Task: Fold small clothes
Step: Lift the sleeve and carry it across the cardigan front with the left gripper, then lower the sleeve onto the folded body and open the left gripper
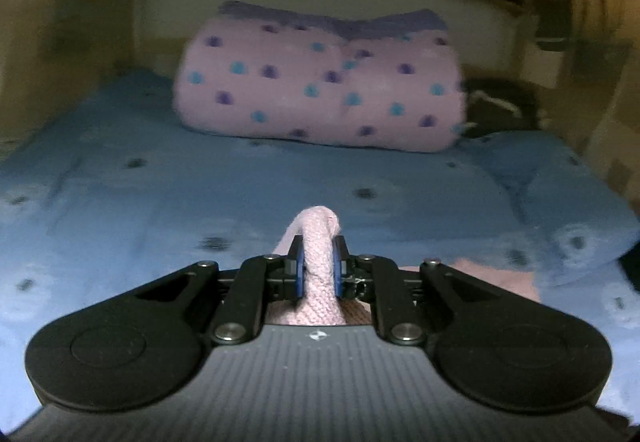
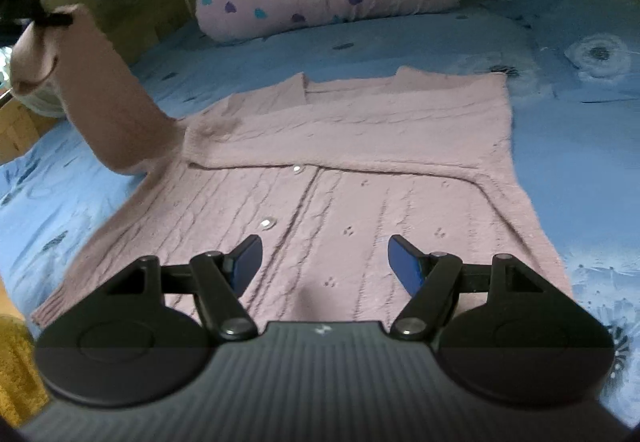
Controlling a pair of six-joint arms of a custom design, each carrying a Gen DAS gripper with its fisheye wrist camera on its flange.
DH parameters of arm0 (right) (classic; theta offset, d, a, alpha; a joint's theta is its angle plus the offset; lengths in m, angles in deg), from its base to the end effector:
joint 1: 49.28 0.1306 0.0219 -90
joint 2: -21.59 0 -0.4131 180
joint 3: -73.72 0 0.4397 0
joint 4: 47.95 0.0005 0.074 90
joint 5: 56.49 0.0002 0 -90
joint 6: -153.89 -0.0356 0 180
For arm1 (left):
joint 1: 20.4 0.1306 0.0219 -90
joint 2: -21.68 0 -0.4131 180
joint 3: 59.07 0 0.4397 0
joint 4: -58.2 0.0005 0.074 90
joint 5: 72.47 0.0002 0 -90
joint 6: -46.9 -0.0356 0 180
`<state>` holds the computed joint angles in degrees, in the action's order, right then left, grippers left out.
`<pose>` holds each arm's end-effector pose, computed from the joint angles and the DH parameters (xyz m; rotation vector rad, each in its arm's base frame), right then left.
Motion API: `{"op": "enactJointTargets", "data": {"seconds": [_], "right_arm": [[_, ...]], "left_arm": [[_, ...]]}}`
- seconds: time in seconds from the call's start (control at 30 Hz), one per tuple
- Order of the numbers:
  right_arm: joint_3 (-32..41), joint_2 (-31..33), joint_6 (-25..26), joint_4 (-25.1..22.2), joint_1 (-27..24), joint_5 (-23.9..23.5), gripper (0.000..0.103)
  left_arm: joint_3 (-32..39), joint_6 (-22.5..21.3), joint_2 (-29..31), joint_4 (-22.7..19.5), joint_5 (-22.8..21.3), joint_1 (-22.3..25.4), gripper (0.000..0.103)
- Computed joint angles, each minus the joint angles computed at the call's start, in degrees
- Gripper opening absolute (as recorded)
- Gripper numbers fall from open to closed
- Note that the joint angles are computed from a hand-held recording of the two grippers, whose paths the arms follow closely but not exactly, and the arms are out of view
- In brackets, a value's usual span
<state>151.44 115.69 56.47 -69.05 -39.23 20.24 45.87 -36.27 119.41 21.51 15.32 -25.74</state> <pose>0.5495 0.1052 0.3524 -0.1795 2.2306 0.4243 0.6064 -0.0558 0.5410 -0.0506 2.0855 -0.0890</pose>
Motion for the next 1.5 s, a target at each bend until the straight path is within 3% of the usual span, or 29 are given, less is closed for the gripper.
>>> {"op": "enactJointTargets", "data": {"seconds": [0.23, 0.43, 0.73, 0.8, 0.87, 0.97, 1.03, 1.3, 1.37, 1.5], "right_arm": [[-0.54, -0.43, -1.69, 1.08, -0.4, -0.62, 0.072], [0.08, -0.01, -1.82, -1.17, -0.11, 4.67, 0.072], [0.89, 1.07, -5.56, -3.97, -1.7, 5.26, 0.072], [0.84, 1.03, -6.13, -4.03, -1.89, 5.2, 0.072], [1.34, 1.37, -6.61, -4.68, -1.86, 5.51, 0.072], [2.02, 1.85, -7.31, -4.94, -1.62, 5.55, 0.072], [2.16, 1.95, -7.45, -5.05, -1.35, 5.05, 0.072], [2.22, 2.4, -4.46, -5.61, -0.2, 6.47, 0.072], [2.15, 2.56, -4.04, -5.11, -0.21, 6.67, 0.072], [1.57, 2.25, -3.71, -2.94, 0.09, 7.32, 0.072]], "left_arm": [[5.78, 2.23, 7.97, -0.59, 0.49, -7.44, 0.016], [9.19, 0.32, 15.43, -0.89, -1.83, -12.09, 0.016], [14.24, 0.22, 24.72, -4.01, -4.92, -14.05, 0.017], [14.63, -0.83, 25.2, -5.19, -4.61, -14.16, 0.024], [14.43, -2.28, 24.91, -5.88, -3.68, -14.1, 0.049], [11.45, -4.84, 22.54, -2.91, -5.65, -14.4, 0.072], [9.0, -6.46, 20.43, -1.24, -6.99, -14.39, 0.074], [0.33, -6.03, 12.23, -2.38, -8.7, -11.65, 0.077], [-2.83, -5.25, 9.84, -1.62, -8.55, -10.3, 0.084], [-7.82, -5.9, 6.86, 0.8, -8.2, -7.96, 0.085]]}}
